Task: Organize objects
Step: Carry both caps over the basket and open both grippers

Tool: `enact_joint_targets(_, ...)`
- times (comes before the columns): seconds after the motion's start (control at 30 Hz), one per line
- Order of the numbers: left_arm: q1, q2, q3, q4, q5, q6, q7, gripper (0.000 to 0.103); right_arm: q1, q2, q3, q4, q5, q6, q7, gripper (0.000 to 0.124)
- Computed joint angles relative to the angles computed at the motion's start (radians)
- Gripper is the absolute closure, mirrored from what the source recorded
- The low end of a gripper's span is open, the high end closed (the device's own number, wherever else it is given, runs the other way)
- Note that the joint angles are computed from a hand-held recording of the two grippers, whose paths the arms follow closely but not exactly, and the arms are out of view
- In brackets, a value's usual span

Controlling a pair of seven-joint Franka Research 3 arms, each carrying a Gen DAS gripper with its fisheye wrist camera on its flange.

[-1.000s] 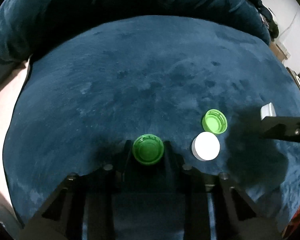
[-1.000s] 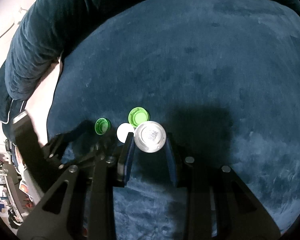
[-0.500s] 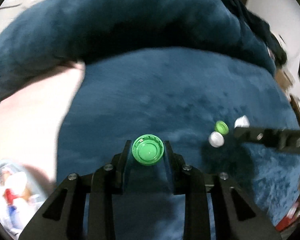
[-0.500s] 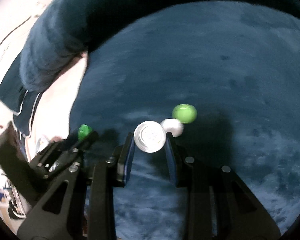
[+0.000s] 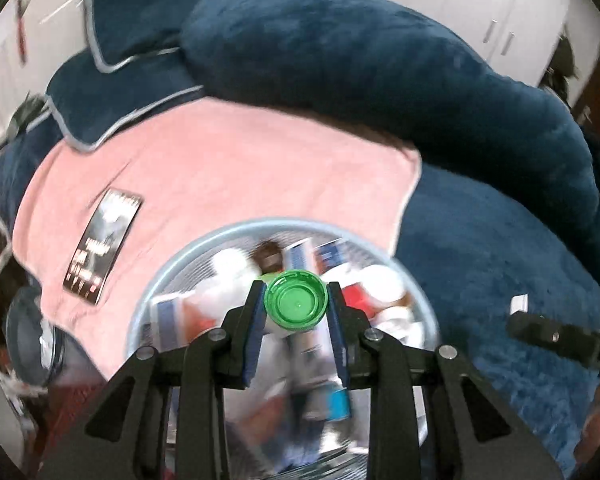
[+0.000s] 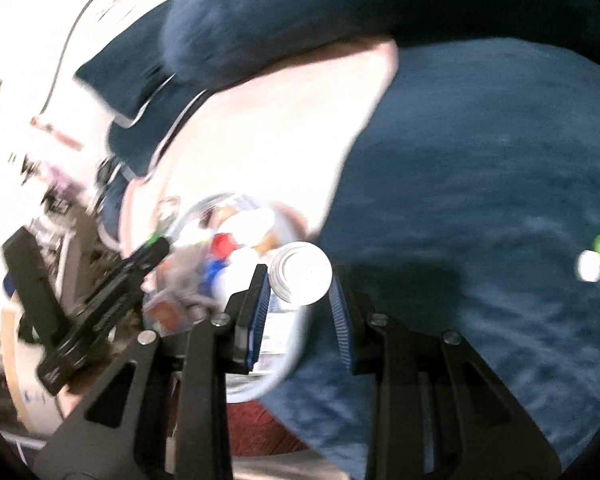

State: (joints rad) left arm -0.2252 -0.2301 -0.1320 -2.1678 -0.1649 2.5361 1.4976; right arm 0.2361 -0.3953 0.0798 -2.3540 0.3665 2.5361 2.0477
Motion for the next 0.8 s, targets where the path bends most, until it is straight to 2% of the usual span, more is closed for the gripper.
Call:
enact_joint_targets(0.17, -0.001, -0.018, 0.018, -0.023, -0.022, -0.001, 0.050, 0.073, 0.070, 0.130, 0.011, 0.111, 0.062, -0.006, -0.064, 0.093)
enact_joint_targets(0.3, -0.015, -0.028, 0.027, -0.022, -0.065, -0.039, 0.102, 0.073, 0.098, 0.207, 0.015, 0.182, 0.092, -0.047, -0.100, 0.092)
enact_joint_targets(0.37, -0.009, -0.030, 0.022, -0.014, -0.057, -0.079, 0.099, 0.065, 0.100, 0.232, 0.023, 0.212, 0.073, -0.086, -0.084, 0.090)
enact_joint_targets(0.43, -0.009, -0.031, 0.024, -0.013, -0.072, -0.099, 0.103, 0.033, 0.093, 0.234, 0.022, 0.215, 0.057, -0.115, -0.050, 0.085)
enact_joint_targets(0.5, -0.008, -0.034, 0.023, -0.015, -0.087, -0.101, 0.100, 0.018, 0.084, 0.212, 0.024, 0.198, 0.028, -0.111, -0.019, 0.081)
enact_joint_targets(0.6, -0.004, -0.035, 0.010, -0.014, -0.067, -0.092, 0.081, 0.008, 0.062, 0.170, 0.031, 0.167, -0.041, -0.108, 0.048, 0.062)
enact_joint_targets(0.63, -0.004, -0.037, 0.004, -0.015, -0.055, -0.086, 0.073, 0.003, 0.052, 0.155, 0.036, 0.156, -0.070, -0.107, 0.076, 0.053)
enact_joint_targets(0.67, -0.003, -0.038, -0.004, -0.016, -0.037, -0.078, 0.064, 0.002, 0.043, 0.140, 0.039, 0.143, -0.096, -0.107, 0.101, 0.043)
enact_joint_targets(0.73, 0.000, -0.041, -0.022, -0.018, 0.020, -0.068, 0.037, 0.001, 0.031, 0.109, 0.037, 0.117, -0.115, -0.109, 0.131, 0.033)
enact_joint_targets(0.8, 0.000, -0.040, -0.039, -0.017, 0.078, -0.063, 0.007, 0.001, 0.021, 0.090, 0.037, 0.103, -0.134, -0.125, 0.150, 0.030)
